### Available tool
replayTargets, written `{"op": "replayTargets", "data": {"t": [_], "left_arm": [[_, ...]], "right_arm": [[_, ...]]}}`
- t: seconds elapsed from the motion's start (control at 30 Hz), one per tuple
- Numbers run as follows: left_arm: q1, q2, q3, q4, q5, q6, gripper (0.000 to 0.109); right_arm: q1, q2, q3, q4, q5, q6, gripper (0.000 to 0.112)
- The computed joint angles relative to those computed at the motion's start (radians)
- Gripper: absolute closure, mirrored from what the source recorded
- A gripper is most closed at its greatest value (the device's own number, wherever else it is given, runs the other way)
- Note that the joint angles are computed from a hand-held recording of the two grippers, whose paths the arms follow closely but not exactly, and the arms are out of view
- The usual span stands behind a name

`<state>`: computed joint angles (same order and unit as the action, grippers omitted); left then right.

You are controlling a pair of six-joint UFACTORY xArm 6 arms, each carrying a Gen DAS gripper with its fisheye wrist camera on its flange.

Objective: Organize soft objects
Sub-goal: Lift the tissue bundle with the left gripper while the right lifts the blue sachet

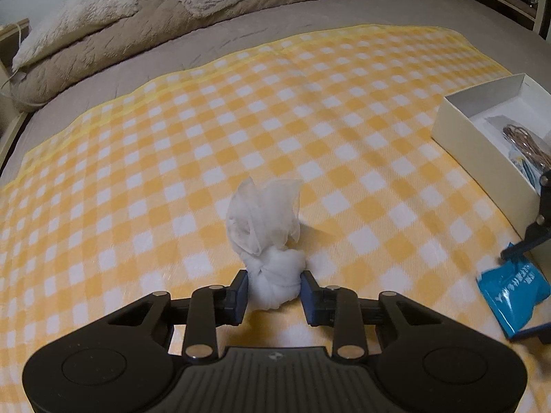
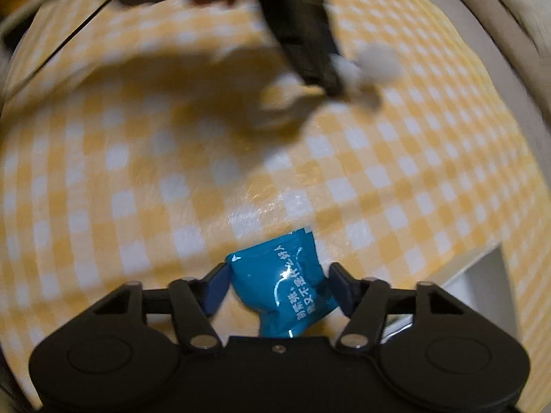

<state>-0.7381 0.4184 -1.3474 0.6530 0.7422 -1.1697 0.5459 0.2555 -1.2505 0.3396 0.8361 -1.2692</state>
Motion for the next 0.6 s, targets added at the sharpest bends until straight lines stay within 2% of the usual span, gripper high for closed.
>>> {"op": "replayTargets", "data": {"t": [0.13, 0.27, 0.37, 0.47, 0.6], "left_arm": [[-0.015, -0.042, 0.052, -0.008, -0.008, -0.02, 0.075], [-0.035, -0.081, 0.102, -0.013, -0.025, -0.042, 0.075], [-0.049, -0.11, 0.141, -0.02, -0.04, -0.058, 0.075], [-0.067, -0.137, 0.176, -0.028, -0.057, -0.076, 0.075], [-0.083, -0.171, 0.219, -0.056, -0.087, -0.081, 0.075]], "right_arm": [[-0.014, 0.046, -0.078, 0.046, 0.085, 0.221, 0.053], [-0.015, 0.08, -0.121, 0.062, 0.113, 0.462, 0.052], [-0.02, 0.096, -0.145, 0.096, 0.135, 0.583, 0.043], [-0.029, 0.093, -0.154, 0.135, 0.188, 0.589, 0.045], [-0.038, 0.077, -0.154, 0.171, 0.264, 0.556, 0.043]]}}
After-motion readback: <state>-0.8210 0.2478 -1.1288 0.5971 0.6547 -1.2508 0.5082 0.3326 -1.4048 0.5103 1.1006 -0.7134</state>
